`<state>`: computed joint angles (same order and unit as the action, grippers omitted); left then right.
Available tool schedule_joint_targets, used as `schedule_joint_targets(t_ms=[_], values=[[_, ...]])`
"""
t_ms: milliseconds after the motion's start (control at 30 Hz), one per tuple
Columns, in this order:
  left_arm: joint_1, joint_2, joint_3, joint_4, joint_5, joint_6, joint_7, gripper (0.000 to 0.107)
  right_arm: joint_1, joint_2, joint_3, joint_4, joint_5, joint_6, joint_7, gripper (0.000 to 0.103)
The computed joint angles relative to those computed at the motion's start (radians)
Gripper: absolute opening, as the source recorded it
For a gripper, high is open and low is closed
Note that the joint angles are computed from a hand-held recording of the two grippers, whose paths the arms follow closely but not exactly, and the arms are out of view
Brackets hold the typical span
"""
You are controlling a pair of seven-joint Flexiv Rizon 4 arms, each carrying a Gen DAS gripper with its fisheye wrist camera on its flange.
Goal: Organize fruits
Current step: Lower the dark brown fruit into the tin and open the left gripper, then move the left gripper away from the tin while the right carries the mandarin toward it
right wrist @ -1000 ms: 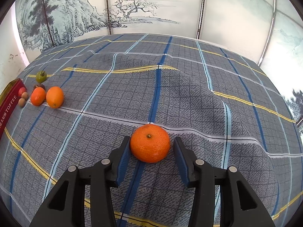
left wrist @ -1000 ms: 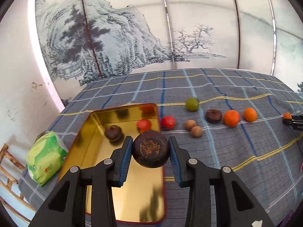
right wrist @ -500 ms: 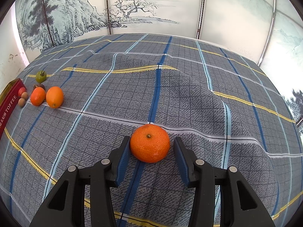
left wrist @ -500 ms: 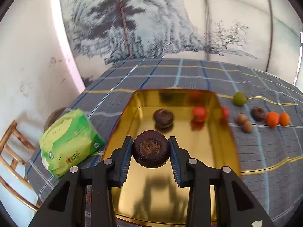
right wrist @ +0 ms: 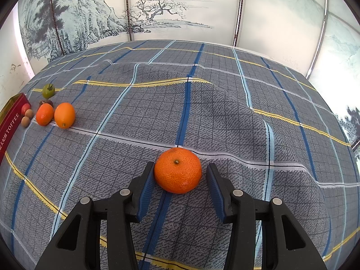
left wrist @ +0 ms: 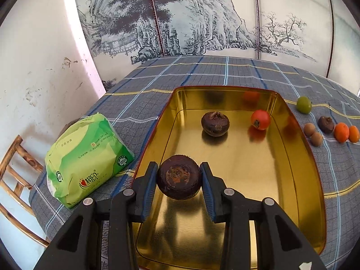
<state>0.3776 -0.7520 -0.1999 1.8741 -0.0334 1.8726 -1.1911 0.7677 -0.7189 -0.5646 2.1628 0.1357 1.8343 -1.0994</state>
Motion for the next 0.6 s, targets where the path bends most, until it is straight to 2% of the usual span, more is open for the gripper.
schedule_joint_targets(t_ms=[300, 600], values=[[-0.026, -0.015, 0.03, -0.012, 0.003, 0.019, 0.006, 0.035, 0.0, -0.001, -0.001, -0.001, 0.0, -0.001, 0.0, 0.048], [-0.015, -0.029, 0.019, -0.017, 0.036, 0.064, 0.006, 0.036, -0.004, -0.002, 0.001, -0.002, -0.001, 0.0, 0.0, 0.049]])
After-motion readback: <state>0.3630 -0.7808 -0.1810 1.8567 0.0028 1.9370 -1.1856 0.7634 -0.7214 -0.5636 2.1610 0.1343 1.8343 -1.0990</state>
